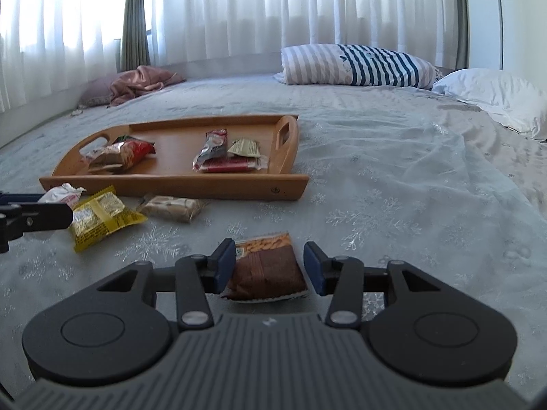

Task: Organize snacks
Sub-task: 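Grasp the white packet with the left gripper while the right grasps the brown bar, then carry the white packet and brown bar over the tray with both grippers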

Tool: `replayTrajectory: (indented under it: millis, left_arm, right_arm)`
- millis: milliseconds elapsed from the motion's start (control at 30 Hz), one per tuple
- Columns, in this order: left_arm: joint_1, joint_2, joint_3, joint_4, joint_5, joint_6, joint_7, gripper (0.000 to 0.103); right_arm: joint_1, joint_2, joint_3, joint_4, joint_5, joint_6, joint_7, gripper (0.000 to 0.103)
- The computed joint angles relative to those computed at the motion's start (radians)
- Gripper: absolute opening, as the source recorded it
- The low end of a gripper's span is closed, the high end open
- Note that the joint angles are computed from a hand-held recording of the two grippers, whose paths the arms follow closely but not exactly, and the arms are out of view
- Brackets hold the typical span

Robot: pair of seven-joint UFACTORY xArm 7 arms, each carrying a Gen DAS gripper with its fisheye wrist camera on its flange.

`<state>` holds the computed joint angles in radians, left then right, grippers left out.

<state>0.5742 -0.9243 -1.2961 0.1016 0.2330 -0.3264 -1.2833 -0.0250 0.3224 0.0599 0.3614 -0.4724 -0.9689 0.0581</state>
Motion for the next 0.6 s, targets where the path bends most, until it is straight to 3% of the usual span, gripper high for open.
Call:
replayTrajectory:
  millis: [133, 333, 400, 500, 600]
  left_arm:
    - [0.011, 0.009, 0.003, -0.006, -0.004, -0.014, -0.001, 0.03]
    - [0.021, 0.007, 0.005, -0.008, -0.012, -0.015, 0.006, 0.03]
    - [0.021, 0.007, 0.008, -0.007, -0.014, -0.01, 0.005, 0.03]
    - [0.025, 0.003, 0.014, -0.009, -0.015, -0.007, 0.006, 0.03]
    - [0.035, 0.0, 0.035, -0.01, -0.01, -0.001, 0.021, 0.03]
  right_arm:
    - [-0.023, -0.016, 0.0, 0.008, -0.072, 0.045, 0.041, 0.066]
    - [0.01, -0.028, 0.003, -0.011, -0.005, 0.052, -0.016, 0.066]
    - [0.028, -0.031, 0.006, -0.017, 0.037, 0.049, -0.036, 0.051]
    - [0.038, -0.031, 0.009, -0.021, 0.065, 0.036, -0.041, 0.048]
    - [0.02, -0.042, 0.014, -0.011, 0.032, 0.055, 0.021, 0.048]
